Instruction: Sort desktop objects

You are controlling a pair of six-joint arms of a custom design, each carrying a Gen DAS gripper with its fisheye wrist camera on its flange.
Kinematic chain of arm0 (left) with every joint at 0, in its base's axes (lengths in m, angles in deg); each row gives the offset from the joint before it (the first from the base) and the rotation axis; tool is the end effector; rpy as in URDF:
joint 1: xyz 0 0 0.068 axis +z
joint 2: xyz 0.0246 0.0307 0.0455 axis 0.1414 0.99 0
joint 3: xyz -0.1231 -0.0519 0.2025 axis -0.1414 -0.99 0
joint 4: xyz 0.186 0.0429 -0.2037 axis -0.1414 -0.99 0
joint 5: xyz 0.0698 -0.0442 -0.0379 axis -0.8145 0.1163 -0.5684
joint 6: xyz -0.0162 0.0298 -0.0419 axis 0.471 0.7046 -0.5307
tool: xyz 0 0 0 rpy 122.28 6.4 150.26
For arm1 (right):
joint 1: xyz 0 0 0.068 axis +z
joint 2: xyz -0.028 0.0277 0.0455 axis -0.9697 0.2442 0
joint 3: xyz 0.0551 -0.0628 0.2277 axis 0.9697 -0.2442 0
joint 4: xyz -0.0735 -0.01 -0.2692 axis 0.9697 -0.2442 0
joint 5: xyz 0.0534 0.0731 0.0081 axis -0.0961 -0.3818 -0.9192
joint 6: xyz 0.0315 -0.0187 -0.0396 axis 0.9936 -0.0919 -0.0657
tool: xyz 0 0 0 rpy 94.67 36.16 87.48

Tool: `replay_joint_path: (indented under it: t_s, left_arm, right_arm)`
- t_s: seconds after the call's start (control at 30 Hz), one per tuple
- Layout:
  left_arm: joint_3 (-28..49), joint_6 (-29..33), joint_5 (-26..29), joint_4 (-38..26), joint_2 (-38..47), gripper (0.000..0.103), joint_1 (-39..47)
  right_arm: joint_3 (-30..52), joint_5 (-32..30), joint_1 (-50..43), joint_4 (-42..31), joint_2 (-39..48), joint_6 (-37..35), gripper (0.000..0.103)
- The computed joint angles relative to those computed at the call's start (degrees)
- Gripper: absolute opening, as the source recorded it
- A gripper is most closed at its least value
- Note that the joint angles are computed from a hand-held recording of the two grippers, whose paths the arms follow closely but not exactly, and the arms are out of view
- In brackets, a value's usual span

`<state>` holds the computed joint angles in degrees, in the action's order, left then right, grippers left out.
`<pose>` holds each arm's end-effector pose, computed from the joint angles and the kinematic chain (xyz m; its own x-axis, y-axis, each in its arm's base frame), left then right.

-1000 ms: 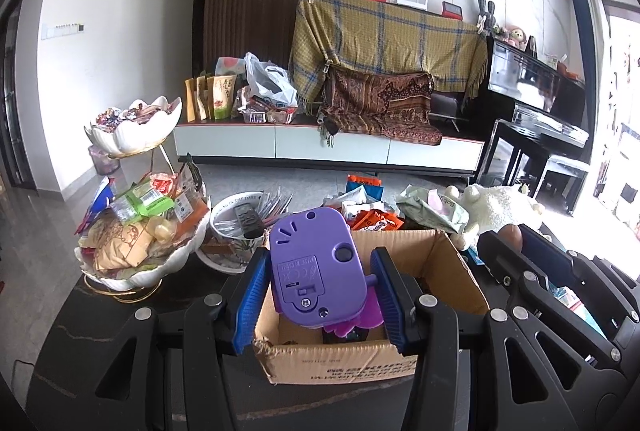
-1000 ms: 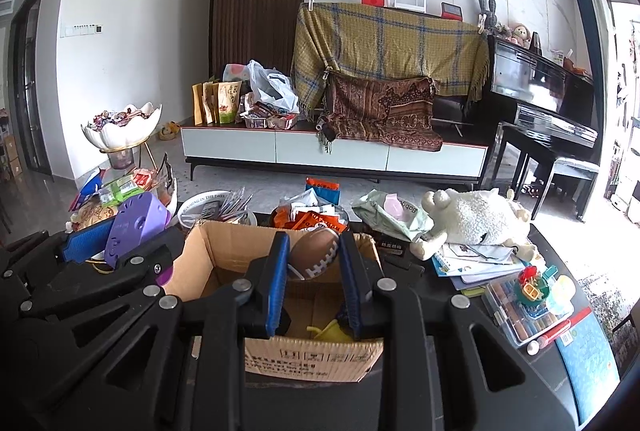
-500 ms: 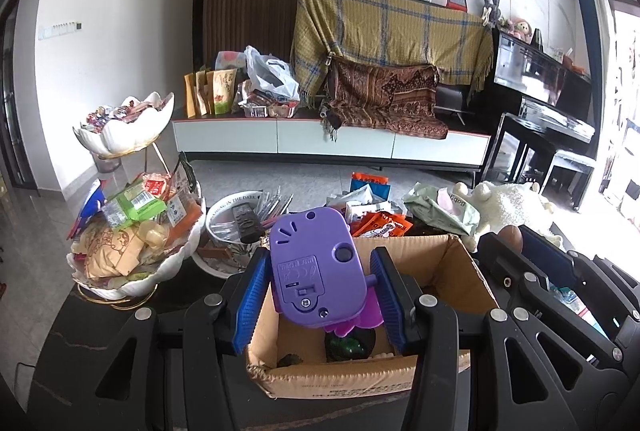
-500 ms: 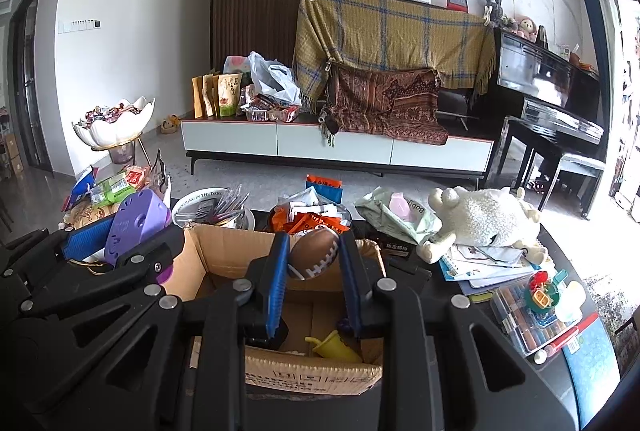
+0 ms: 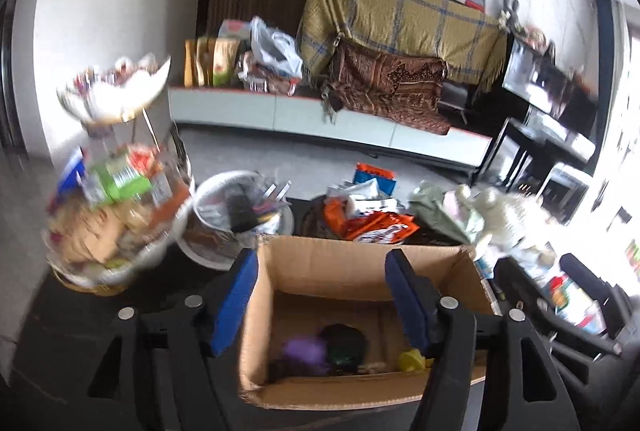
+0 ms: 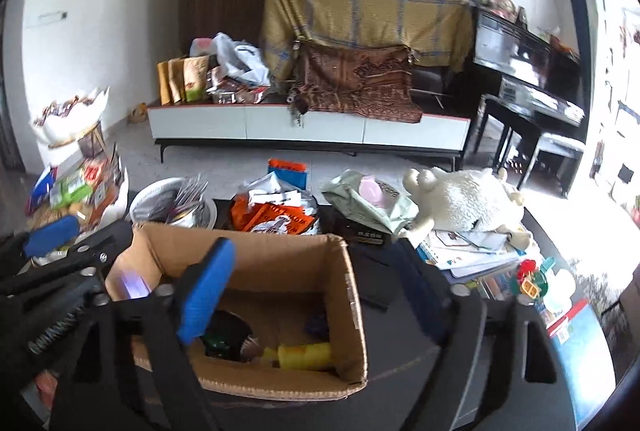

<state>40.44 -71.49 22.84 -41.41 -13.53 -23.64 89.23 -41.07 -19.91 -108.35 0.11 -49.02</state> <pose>0.1856 -0.0960 0.2359 -0.5735 -0.2745 -0.7719 -0.1983 0.9607 -0.1943 0.1959 0.2498 0.2410 -0.5104 -0.1147 -0.8522 -0.1609 0.9863 -0.0364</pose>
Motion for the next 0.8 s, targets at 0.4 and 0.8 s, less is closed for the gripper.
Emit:
replay_joint_path:
  t_s: [0.4,0.8]
  left_arm:
    - [2.2,-2.6,-9.7,-5.1,0.2,0.080,-7.1]
    - [2.2,-6.2,-14.4,-9.5,-1.6,0.088,-11.5]
  right_arm:
    - [-1.5,3.9,1.3,-2.9,-3.4,0.4,0.100]
    - [-3.8,5.5,2.9,-3.4,-7.7,1.8,0.102]
